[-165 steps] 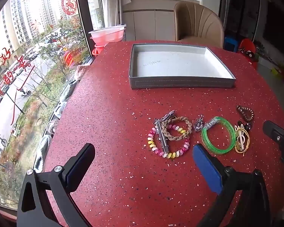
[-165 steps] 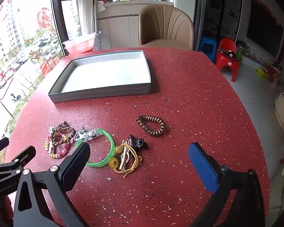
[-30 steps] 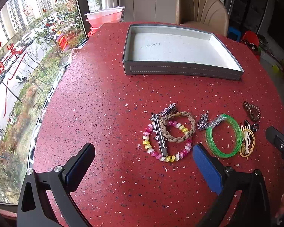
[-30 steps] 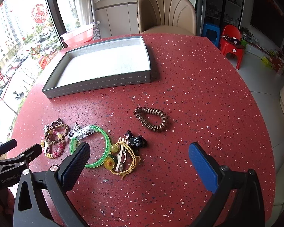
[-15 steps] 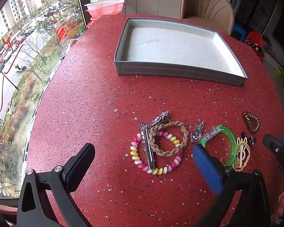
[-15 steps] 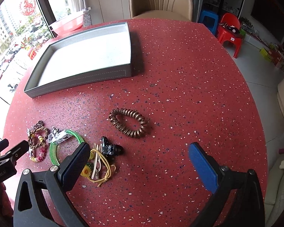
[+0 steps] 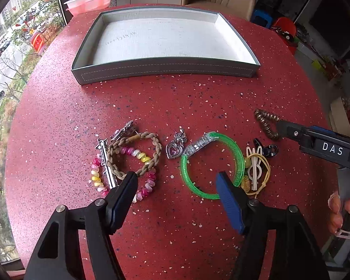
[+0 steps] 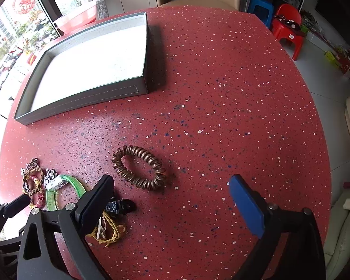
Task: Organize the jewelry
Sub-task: 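Grasp the brown coiled hair tie with the right tool while the left tool grasps the green bangle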
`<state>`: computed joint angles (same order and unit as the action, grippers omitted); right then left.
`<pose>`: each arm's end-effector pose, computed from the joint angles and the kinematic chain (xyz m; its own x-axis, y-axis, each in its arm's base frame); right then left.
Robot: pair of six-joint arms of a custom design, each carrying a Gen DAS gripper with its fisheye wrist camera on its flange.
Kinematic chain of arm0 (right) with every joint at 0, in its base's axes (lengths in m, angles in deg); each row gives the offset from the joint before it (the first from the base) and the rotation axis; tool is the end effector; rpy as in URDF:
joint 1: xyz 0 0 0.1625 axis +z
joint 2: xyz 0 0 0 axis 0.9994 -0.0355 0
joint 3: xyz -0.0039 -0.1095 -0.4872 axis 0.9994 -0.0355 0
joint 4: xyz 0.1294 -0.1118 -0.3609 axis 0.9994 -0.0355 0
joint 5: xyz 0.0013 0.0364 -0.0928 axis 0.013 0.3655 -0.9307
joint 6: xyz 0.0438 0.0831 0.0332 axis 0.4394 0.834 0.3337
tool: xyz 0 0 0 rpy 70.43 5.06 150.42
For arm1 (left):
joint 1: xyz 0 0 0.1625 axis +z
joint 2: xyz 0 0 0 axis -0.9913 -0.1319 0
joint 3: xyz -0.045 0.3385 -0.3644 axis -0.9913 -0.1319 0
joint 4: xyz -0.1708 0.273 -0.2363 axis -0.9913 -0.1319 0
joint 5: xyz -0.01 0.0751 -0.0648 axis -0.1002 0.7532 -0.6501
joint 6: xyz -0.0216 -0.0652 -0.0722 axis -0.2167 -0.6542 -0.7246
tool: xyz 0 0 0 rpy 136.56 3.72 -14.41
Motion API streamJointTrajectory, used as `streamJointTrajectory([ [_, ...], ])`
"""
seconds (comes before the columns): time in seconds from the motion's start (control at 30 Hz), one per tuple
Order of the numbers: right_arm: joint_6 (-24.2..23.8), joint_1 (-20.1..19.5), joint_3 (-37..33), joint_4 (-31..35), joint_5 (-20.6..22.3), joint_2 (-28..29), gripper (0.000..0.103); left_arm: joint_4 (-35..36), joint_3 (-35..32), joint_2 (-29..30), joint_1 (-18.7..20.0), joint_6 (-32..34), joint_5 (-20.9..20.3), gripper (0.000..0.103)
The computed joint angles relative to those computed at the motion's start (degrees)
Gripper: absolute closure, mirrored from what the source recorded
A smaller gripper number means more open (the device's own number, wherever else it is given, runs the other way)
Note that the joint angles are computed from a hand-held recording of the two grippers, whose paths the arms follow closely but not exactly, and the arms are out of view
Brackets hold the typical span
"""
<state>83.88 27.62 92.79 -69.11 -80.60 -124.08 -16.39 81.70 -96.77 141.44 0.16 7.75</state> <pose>0.3513 -0.6173 0.2003 -0.5481 0.6935 0.4675 0.2529 0.6702 -0.6977 -0.2355 -0.7338 0.2879 -0.5938 0.7144 -0.3702 0.6739 0.6930 0.2563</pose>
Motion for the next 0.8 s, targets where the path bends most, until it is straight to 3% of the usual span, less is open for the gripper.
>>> streamJointTrajectory([
  [0.07,-0.92,-0.45,-0.16,-0.66,0.80,0.04,0.011,2.69,-0.71,0.51,-0.14,-2.83,-0.48,0.021],
  [0.13,-2.23,-0.93,0.02,-1.97,1.61,0.01,0.017,4.33,-1.07,0.95,-0.22,-4.92,-1.06,0.031],
  [0.2,-3.57,-1.44,-0.12,-2.61,2.44,0.16,0.023,6.61,-1.80,1.74,-0.30,-7.10,-1.63,0.034],
  [0.4,-6.43,-1.97,-0.62,-4.09,3.13,0.75,0.033,2.64,0.70,2.59,-1.57,-7.66,0.41,0.035],
  [0.47,-6.73,-2.09,-1.46,-2.74,3.56,1.10,0.049,1.10,1.45,3.34,-2.43,-7.76,2.36,0.044],
  [0.57,-7.32,-1.88,-2.73,-1.13,3.07,1.97,0.062,-0.19,2.28,4.05,-3.30,-7.61,5.00,0.055],
  [0.63,-7.52,-1.81,-2.79,-1.86,3.14,2.19,0.079,-1.95,3.44,4.04,-3.76,-6.26,7.11,0.072],
  [0.7,-6.98,-1.73,-2.22,-2.71,3.44,1.85,0.090,-2.07,3.06,4.24,-3.48,-5.27,6.09,0.077],
  [0.8,-6.18,-1.65,-0.76,-4.64,4.10,0.97,0.091,-1.31,1.68,4.82,-2.99,-4.34,3.06,0.078],
])
